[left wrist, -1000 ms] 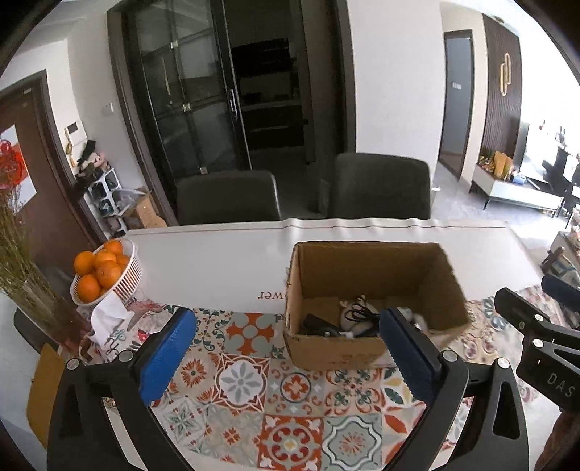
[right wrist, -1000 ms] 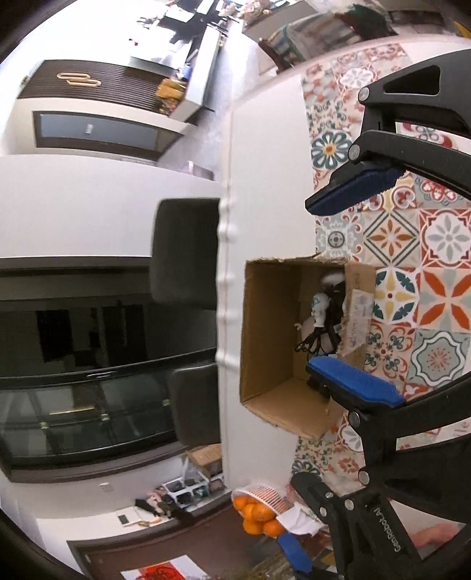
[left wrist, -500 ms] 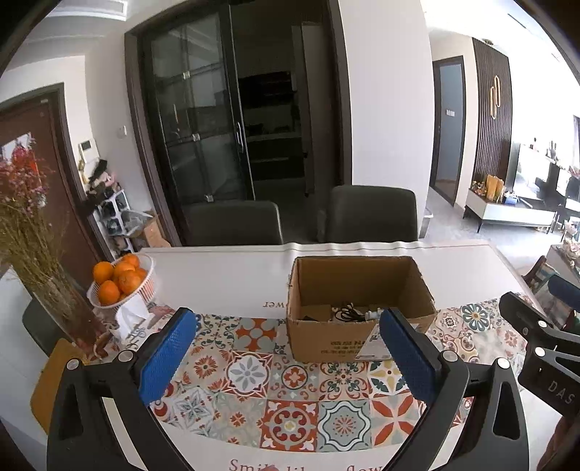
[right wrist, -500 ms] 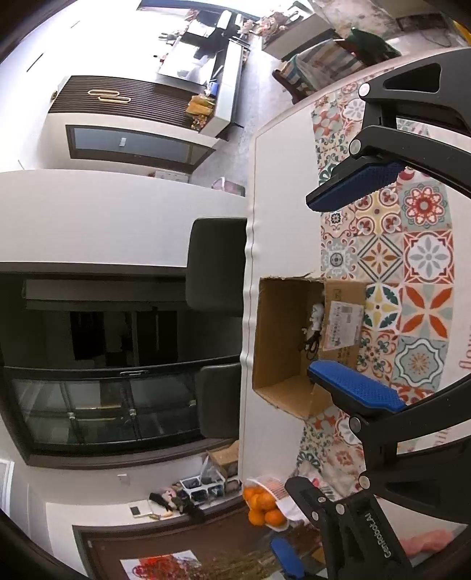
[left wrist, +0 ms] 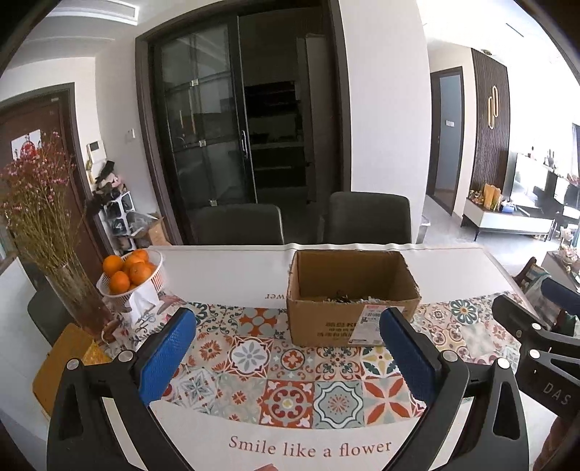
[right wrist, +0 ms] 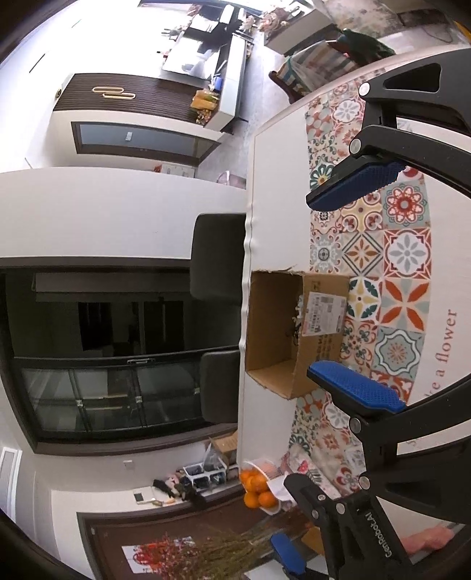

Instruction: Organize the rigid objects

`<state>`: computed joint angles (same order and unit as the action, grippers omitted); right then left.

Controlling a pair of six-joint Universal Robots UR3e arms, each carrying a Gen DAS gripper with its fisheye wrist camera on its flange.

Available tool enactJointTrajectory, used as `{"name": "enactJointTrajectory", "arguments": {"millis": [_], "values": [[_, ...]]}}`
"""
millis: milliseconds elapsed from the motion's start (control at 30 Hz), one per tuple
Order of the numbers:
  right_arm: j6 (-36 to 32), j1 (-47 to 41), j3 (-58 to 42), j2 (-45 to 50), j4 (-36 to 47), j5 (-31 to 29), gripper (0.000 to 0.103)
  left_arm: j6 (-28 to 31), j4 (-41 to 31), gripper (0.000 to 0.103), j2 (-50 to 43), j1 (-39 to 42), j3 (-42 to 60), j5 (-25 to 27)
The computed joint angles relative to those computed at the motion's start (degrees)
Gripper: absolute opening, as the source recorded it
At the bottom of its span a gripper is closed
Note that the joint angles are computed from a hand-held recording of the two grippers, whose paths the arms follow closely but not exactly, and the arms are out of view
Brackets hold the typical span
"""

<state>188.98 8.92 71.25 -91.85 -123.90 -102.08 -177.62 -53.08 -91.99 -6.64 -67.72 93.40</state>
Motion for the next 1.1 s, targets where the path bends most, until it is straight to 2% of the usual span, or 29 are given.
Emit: {"name": "enactJointTrajectory", "arguments": {"millis": [367, 1100], "values": [[0.1, 0.7, 3.8, -3.9, -0.7, -1.2, 0.085, 0.3, 1.0, 0.103, 3.9, -1.0, -4.0, 0.2], [-0.4, 0.4, 5.1, -6.6, -1.6, -1.1, 0.086, -0.3, 1.8, 0.103, 4.7, -2.4, -3.8, 1.1]]}}
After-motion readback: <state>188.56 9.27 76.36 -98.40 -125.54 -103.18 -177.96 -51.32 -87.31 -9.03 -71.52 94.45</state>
